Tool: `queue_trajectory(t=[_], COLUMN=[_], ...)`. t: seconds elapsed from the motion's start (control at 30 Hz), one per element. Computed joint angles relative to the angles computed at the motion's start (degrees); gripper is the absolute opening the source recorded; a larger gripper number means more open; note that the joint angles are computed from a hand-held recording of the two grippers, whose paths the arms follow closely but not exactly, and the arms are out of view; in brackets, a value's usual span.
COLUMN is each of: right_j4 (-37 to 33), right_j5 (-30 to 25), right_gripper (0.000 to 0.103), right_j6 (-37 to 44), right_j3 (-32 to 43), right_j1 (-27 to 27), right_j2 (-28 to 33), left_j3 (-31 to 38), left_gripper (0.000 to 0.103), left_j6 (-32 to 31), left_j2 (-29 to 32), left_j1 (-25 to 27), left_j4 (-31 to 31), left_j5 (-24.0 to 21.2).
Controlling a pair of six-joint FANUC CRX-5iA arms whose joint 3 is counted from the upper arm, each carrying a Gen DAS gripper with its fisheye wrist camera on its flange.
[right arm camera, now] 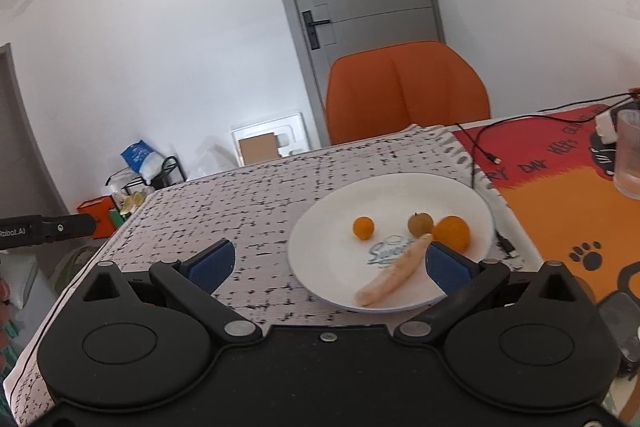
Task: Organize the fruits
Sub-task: 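Move both open tools back to the fruit pile on the table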
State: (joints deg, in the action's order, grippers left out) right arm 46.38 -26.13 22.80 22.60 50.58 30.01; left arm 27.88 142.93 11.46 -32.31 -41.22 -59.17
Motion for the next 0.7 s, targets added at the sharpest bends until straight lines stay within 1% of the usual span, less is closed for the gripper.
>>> queue_trajectory(t=[0.07, 0.3, 0.37, 0.57, 0.63, 0.7], right_j4=[-2.58, -7.79, -11.14, -17.54, -20.88, -23.73], right_j5=[-1.25, -3.39, -4.93, -8.44, -10.26, -11.56], right_gripper=[0.103, 0.103, 0.103, 0.103, 0.103, 0.103], right_j6=[3.27, 10.67, 14.32, 23.85, 27.46, 29.88], right_j3=[2.41, 8.86, 12.09, 20.02, 23.85, 27.03], right_j1=[0.47, 1.6, 1.86, 2.82, 3.09, 3.25], right_j2=[1.04, 4.06, 5.58, 9.55, 11.38, 12.96], left_j3=[-0.95, -4.36, -5.43, -8.14, -8.98, -10.26], left_gripper=[0.079, 0.079, 0.079, 0.078, 0.078, 0.076], left_j6=[1.05, 4.8, 6.09, 8.42, 9.01, 9.39], left_j2=[-0.83, -3.62, -4.4, -5.93, -6.21, -6.72], left_j1=[0.42, 1.57, 2.13, 3.09, 3.66, 4.31], left_j4=[-0.21, -1.55, -1.77, -2.92, -2.65, -2.1], left_j5=[-0.45, -0.69, -0.68, -0.38, 0.08, 0.99])
